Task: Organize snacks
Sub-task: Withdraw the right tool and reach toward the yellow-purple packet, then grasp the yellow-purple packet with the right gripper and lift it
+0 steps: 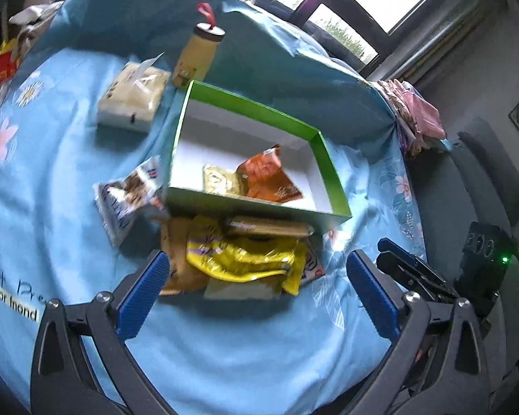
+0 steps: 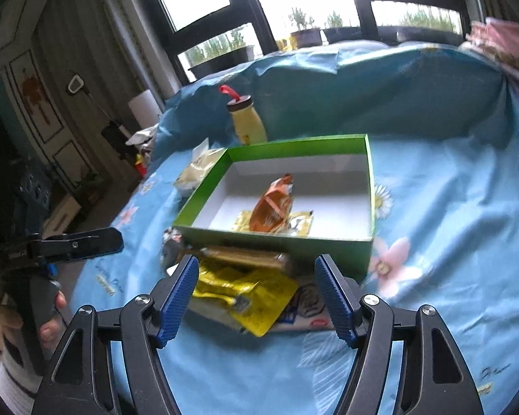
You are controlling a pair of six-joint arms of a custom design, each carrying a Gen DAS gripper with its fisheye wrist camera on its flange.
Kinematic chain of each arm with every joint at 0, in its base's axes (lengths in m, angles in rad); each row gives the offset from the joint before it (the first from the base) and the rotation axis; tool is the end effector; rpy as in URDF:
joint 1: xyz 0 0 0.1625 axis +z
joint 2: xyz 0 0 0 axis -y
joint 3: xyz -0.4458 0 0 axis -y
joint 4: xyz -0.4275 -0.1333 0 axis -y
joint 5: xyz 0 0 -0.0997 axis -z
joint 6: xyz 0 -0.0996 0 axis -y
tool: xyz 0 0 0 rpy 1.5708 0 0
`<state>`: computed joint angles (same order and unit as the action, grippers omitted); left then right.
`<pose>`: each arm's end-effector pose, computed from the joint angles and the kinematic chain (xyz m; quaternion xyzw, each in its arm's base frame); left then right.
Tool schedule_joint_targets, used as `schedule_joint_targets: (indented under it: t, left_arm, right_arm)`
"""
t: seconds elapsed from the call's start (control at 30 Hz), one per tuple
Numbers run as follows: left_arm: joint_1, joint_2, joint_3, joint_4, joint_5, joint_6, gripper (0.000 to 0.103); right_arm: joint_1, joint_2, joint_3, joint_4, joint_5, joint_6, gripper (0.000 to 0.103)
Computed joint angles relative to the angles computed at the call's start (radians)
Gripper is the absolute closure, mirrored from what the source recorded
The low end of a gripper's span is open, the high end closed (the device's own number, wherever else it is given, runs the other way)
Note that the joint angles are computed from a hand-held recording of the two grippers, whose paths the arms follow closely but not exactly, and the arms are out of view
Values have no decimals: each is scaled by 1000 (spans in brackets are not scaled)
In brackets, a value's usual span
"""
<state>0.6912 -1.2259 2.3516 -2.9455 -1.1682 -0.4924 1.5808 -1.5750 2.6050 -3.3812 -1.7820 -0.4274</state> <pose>-0.2399 -0.4222 0.1320 0.1627 0.9588 -0.2198 0.0764 0.1160 -0.3564 0.2427 0.1604 -0.9065 0.3499 0.1737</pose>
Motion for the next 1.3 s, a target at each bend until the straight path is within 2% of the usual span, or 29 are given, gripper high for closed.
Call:
schedule_joint_targets:
  t: [0.2, 0.4, 0.7, 0.83, 1.03, 1.3]
  left_arm:
    - [15, -28, 56, -28, -19, -33, 0]
    - [55, -11, 85, -88, -94, -26, 0]
    - [109, 44, 69, -144, -183, -36, 0]
    - [126, 63, 50, -159, -198, -32, 0]
    - [152, 94, 11, -148, -224, -22, 0]
    - [176, 126, -26, -149, -251, -8, 0]
  right_arm:
    - [-49, 3, 34, 6, 24, 18, 33]
    - [-114, 14, 62, 8, 48, 29, 33]
    - [-212, 28, 86, 12, 153, 45, 33]
    - [-253, 46, 78, 24, 211, 60, 33]
    - [-257, 78, 53, 14, 249, 62, 33]
    - [-245, 131, 11, 20, 257, 71, 33]
